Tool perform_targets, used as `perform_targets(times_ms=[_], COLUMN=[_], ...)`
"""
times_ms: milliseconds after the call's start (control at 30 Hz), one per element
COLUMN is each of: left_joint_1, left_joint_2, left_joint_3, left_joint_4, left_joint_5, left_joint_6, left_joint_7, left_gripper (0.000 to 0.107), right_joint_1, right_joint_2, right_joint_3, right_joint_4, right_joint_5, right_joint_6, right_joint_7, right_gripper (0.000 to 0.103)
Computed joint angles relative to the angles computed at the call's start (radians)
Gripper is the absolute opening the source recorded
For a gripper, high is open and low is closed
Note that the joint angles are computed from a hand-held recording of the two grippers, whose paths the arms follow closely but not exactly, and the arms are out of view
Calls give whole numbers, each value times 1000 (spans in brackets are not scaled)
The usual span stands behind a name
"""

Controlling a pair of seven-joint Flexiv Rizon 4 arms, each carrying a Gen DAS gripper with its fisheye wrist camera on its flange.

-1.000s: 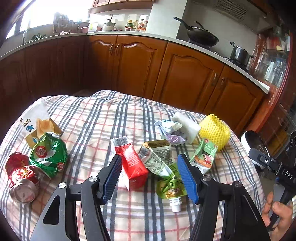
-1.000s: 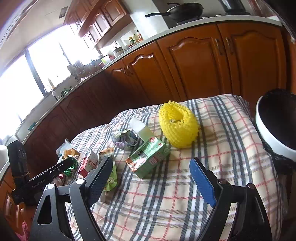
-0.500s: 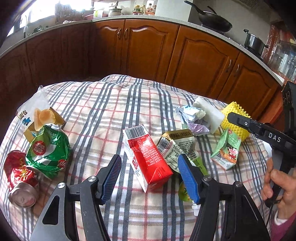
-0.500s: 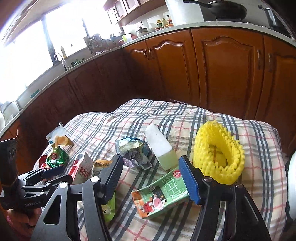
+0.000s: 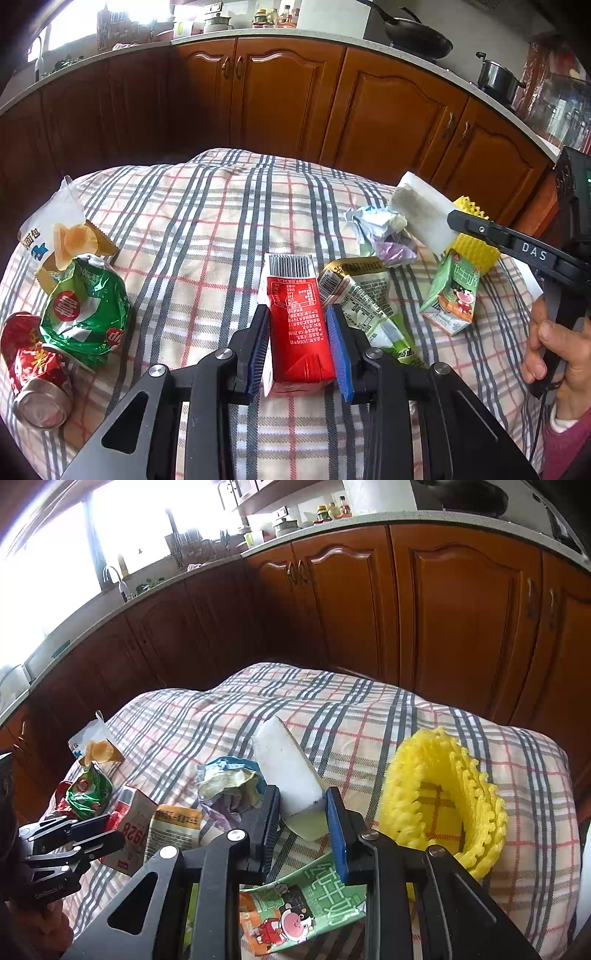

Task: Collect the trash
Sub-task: 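Grasp red drink carton with left tool while right tool grasps white foam block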

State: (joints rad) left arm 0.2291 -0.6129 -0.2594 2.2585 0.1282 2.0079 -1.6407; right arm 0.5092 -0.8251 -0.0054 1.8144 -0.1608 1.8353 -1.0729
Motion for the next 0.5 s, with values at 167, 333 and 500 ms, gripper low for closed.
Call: perform_targets(times_ms=[167, 333, 500], left_joint_1=[37, 68, 86], left_joint_2=[37, 70, 77], left_joint_3=[-27, -56, -99], left_joint_4=[35, 60, 61], left_joint_5=[53, 134, 220], left_joint_6=[64, 123, 133], left_joint_7=[-24, -69, -106], left_gripper=[27, 27, 27], right_joint_1=[18, 24, 22], right_joint_2=[70, 131, 174], right_joint_3=[-6, 8, 23], right_joint_4=[103, 203, 290], right_joint_5=[72, 157, 230], right_joint_6=[131, 238, 309], right_joint_7=[-10, -24, -38], right_gripper=[25, 25, 25])
